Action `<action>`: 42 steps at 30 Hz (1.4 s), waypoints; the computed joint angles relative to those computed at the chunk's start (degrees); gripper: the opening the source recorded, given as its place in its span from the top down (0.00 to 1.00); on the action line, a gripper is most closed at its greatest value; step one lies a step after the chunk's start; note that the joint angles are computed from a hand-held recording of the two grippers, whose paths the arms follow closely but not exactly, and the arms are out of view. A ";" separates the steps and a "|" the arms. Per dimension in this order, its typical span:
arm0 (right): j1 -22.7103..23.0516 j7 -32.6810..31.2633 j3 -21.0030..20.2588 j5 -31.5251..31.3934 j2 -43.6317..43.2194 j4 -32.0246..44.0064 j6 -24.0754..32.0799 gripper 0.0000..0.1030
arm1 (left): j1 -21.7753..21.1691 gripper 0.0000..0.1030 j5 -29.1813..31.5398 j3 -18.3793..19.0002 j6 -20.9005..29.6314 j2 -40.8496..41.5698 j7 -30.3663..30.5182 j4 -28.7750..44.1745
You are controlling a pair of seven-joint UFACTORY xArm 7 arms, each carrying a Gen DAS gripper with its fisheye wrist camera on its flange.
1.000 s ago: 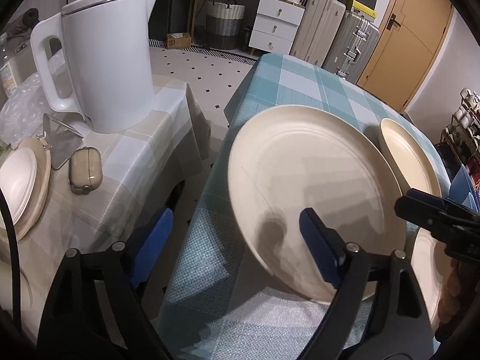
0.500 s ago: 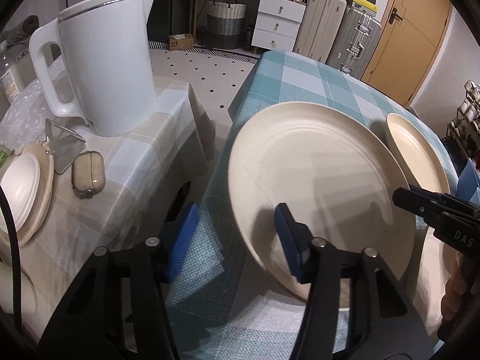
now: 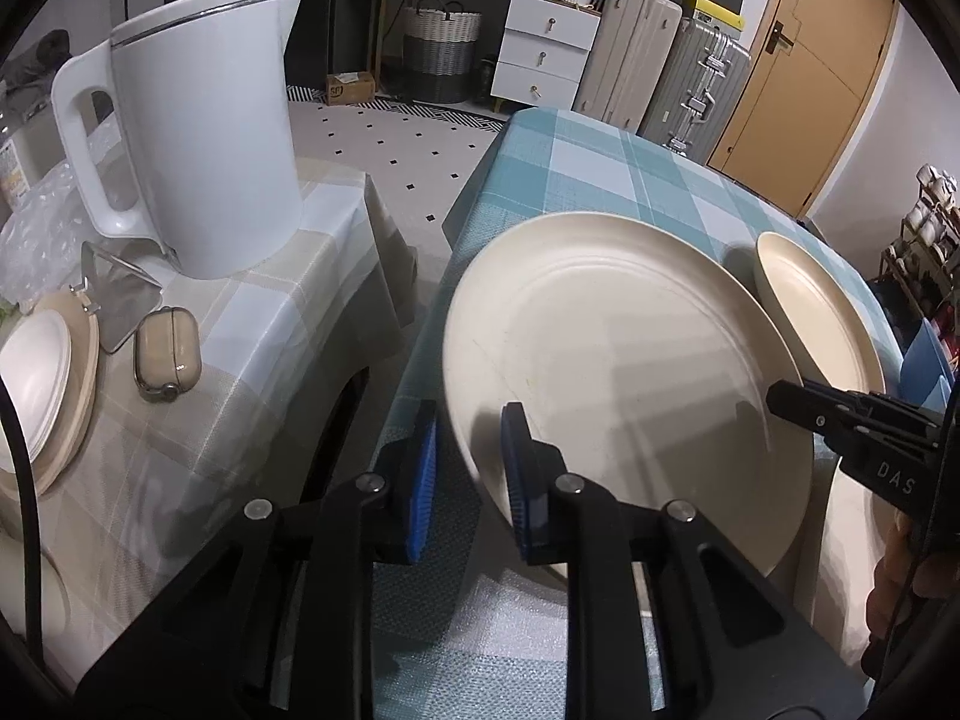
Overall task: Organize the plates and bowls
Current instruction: 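Close the left gripper on the plate rim while the right gripper closes on it too, then lift the cream plate with both grippers and carry it toward another cream plate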
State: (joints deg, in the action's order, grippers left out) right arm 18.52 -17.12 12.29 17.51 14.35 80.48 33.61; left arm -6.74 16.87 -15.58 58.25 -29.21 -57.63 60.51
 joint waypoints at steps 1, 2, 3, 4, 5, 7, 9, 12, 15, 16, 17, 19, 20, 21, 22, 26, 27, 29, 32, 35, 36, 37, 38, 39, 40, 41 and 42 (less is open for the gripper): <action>-0.01 0.05 -0.01 0.05 0.04 0.02 0.08 0.83 | 0.00 0.83 0.00 0.01 0.16 -0.04 0.00 0.03; -0.04 0.10 -0.01 0.17 0.10 0.07 0.16 0.83 | 0.04 0.83 0.13 -0.08 0.34 0.07 0.00 0.17; -0.08 0.03 0.04 0.32 0.12 0.05 0.19 0.83 | 0.04 0.83 0.31 -0.18 0.50 0.19 0.10 0.32; -0.02 0.15 0.01 0.26 0.15 0.04 0.14 0.83 | 0.00 0.83 0.24 -0.11 0.35 0.11 -0.04 0.23; -0.08 0.02 0.08 0.46 0.15 0.06 0.19 0.83 | -0.07 0.81 -0.07 0.08 0.19 -0.14 -0.23 0.01; -0.08 -0.04 0.07 0.44 0.26 0.22 0.41 0.83 | -0.20 0.76 -0.86 0.34 0.32 -0.42 -0.64 -0.03; -0.09 -0.24 0.11 0.51 0.43 0.45 0.49 0.83 | -0.46 0.75 -1.88 1.11 -0.99 -1.16 -0.44 -0.99; -0.14 -0.38 0.23 0.91 0.68 0.68 0.66 0.83 | -0.32 0.75 -2.59 1.49 -1.97 -1.44 0.13 -1.48; 0.19 -0.21 0.19 0.51 0.61 0.44 0.25 0.83 | -0.01 0.75 -3.37 1.90 -2.95 -2.05 0.32 -2.31; 0.14 -0.41 0.29 0.70 0.61 0.41 0.21 0.83 | 0.16 0.76 -3.40 1.83 -3.03 -2.02 0.42 -2.32; 0.03 -0.71 0.44 1.07 0.60 0.40 0.27 0.83 | 0.28 0.76 -3.36 1.73 -3.03 -1.97 0.57 -2.33; 0.06 -0.87 0.43 1.13 0.59 0.31 0.06 0.83 | 0.41 0.77 -3.19 1.50 -3.04 -1.67 0.98 -2.13; 0.05 -1.11 0.48 1.19 0.56 0.23 -0.08 0.83 | 0.30 0.84 -3.38 1.58 -3.51 -1.62 1.19 -2.23; 0.10 -1.14 0.47 1.16 0.41 0.05 -0.20 0.83 | 0.13 0.84 -3.78 1.72 -3.86 -1.51 1.43 -2.29; 0.14 -1.16 0.44 1.11 0.31 -0.11 -0.40 0.83 | 0.36 0.84 -3.47 1.40 -3.64 -1.39 1.26 -2.13; -0.06 -1.59 0.48 1.68 -0.19 -0.86 -1.04 0.83 | 0.47 0.87 -3.00 0.98 -2.88 -1.00 1.33 -1.56; -0.13 -1.68 0.49 1.88 -0.35 -1.01 -1.06 0.83 | 0.49 0.87 -2.89 0.95 -2.98 -1.03 1.24 -1.59; -0.21 -1.82 0.42 2.03 -0.76 -1.37 -1.02 0.83 | 0.53 0.87 -2.48 0.56 -2.66 -0.92 1.02 -1.23; -0.23 -1.91 0.29 2.09 -1.45 -1.95 -1.33 0.83 | 0.55 0.87 -1.50 -0.20 -2.16 -0.85 0.55 -0.51; -0.46 -2.25 0.21 2.72 -2.44 -2.65 -1.45 0.83 | 0.37 0.87 -0.86 -0.62 -1.58 -0.80 0.37 0.35; -0.41 -2.23 0.17 2.76 -2.73 -2.84 -1.60 0.83 | 0.31 0.87 -0.67 -0.79 -1.31 -0.80 0.32 0.76; -0.42 -2.37 0.15 2.93 -3.12 -3.16 -1.76 0.83 | 0.25 0.87 -0.52 -0.88 -1.16 -0.87 0.29 0.97; -0.44 -2.54 0.13 3.08 -3.50 -3.40 -1.81 0.83 | 0.21 0.87 -0.36 -0.99 -0.91 -0.94 0.26 1.26; -0.51 -2.82 0.12 3.42 -4.02 -3.78 -1.97 0.83 | 0.18 0.87 -0.13 -1.22 -0.65 -1.07 0.15 1.65; -0.52 -2.96 0.07 3.68 -4.42 -4.04 -2.06 0.83 | 0.15 0.87 0.03 -1.36 -0.44 -1.12 0.12 1.95; -0.51 -3.09 0.02 3.89 -4.81 -4.28 -2.12 0.83 | 0.12 0.87 0.16 -1.48 -0.19 -1.24 0.11 2.22; -0.51 -3.22 -0.05 4.09 -5.35 -4.62 -2.24 0.83 | 0.09 0.87 0.30 -1.64 0.10 -1.34 0.07 2.56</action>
